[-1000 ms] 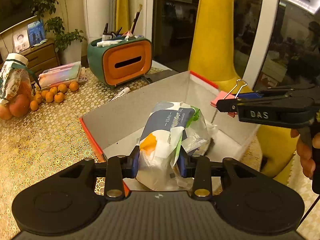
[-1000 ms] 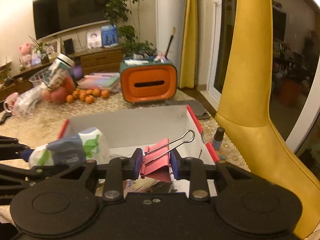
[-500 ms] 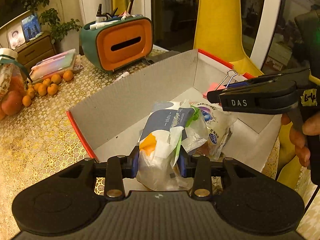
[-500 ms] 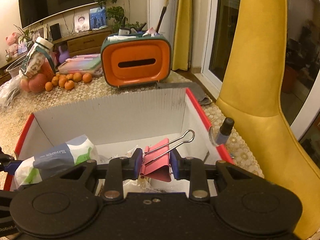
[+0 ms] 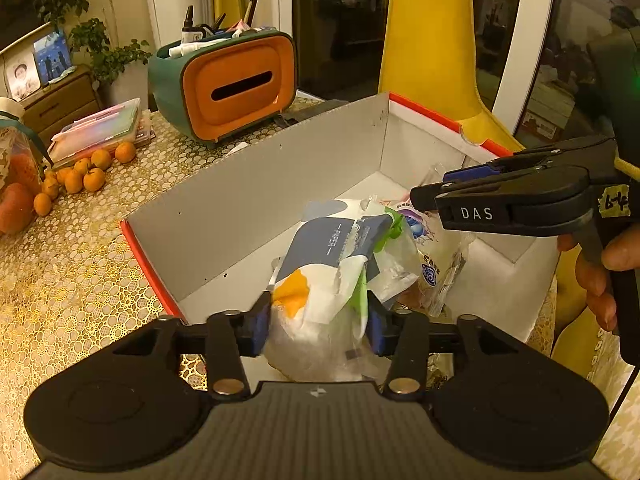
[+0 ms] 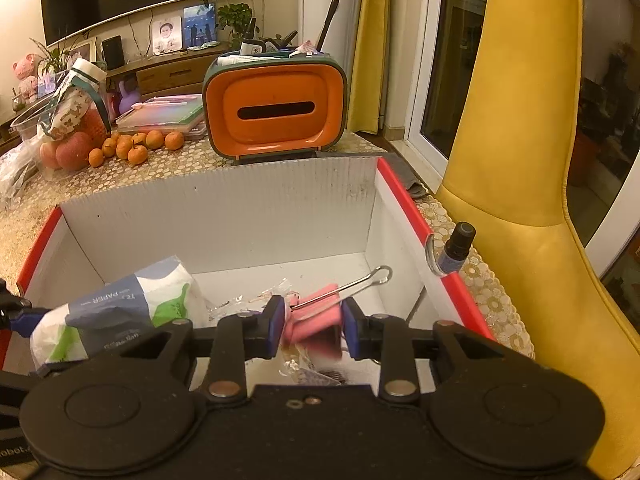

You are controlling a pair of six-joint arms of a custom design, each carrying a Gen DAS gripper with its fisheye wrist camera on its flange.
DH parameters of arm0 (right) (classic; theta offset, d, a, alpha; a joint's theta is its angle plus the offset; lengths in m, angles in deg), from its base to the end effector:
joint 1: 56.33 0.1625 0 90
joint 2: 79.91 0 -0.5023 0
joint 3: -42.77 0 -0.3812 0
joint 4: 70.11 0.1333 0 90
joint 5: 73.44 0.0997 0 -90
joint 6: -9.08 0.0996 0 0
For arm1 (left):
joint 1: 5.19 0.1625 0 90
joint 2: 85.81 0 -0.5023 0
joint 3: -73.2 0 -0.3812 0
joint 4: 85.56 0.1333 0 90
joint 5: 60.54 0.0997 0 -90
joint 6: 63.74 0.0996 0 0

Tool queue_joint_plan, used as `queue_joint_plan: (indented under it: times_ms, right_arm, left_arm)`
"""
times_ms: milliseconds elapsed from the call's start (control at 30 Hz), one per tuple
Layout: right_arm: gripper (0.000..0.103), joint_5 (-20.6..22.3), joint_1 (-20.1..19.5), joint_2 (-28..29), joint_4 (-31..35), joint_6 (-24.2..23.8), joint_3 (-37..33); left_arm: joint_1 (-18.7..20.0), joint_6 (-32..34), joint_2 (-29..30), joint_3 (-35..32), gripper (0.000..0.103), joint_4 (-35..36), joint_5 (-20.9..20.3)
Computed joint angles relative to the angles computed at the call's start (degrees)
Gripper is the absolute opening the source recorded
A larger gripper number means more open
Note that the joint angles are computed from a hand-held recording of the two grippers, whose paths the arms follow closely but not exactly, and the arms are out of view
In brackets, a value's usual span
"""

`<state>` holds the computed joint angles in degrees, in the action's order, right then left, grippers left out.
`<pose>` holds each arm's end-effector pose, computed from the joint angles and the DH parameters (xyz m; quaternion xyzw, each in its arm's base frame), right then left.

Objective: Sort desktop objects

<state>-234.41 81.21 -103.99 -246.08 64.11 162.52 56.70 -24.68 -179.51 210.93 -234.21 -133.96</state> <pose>0.4054 -0.3179 -0.0607 -0.0040 -0.8128 0.4083 0.4155 -0.0280 -0.3957 0.3316 0.5277 0.8278 -0.1117 0.1544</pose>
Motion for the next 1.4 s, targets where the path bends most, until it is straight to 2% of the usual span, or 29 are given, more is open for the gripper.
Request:
queue_joint_plan:
  times_ms: [33, 167, 267, 567, 900, 1067, 1100, 1167, 1400]
  right_arm:
    - [0.033, -0.2, 0.1, -0.1, 1.0, 0.6, -0.1]
    - [0.035, 0.0, 0.6, -0.5, 1.7, 0.6, -0.1]
    - [0.036, -0.2, 1.4, -0.9, 4.3, 1.8, -0.4]
    - [0.039, 0.6, 4.6, -2.1, 7.9, 4.6, -0.8]
    - [0.039, 1.5, 9.5, -1.6, 7.2, 1.6, -2.9]
    - [0.040, 1.4, 11.8, -1.1, 8.4, 1.6, -4.4]
    - [0.042, 1.4, 12.2, -0.9, 8.4, 1.5, -4.6]
    - [0.063, 0.8, 13.3, -0.4, 8.0, 1.3, -5.0]
    - [0.065, -0.1, 15.9, 0.3, 11.9, 2.9, -7.3]
  left_arm:
    - [0.4, -0.1, -0.1, -0.3, 0.059, 0.4, -0.7]
    - [1.4, 0.0, -1.0, -1.4, 0.060, 2.4, -3.0]
    - [1.3, 0.2, -2.2, -1.6, 0.068, 3.3, -3.4]
    - [0.6, -0.2, -6.5, -2.5, 0.069, 7.7, -4.2]
    - [-0.1, -0.9, -12.1, -3.9, 0.069, 12.0, -6.4]
    - [-0.2, -1.0, -14.9, -4.4, 0.069, 13.4, -7.5]
    - [-0.2, -0.9, -15.4, -4.6, 0.069, 13.8, -7.7]
    - [-0.2, -1.0, -16.3, -4.8, 0.069, 14.4, -7.6]
    - [0.6, -1.2, -18.8, -5.9, 0.069, 16.2, -7.5]
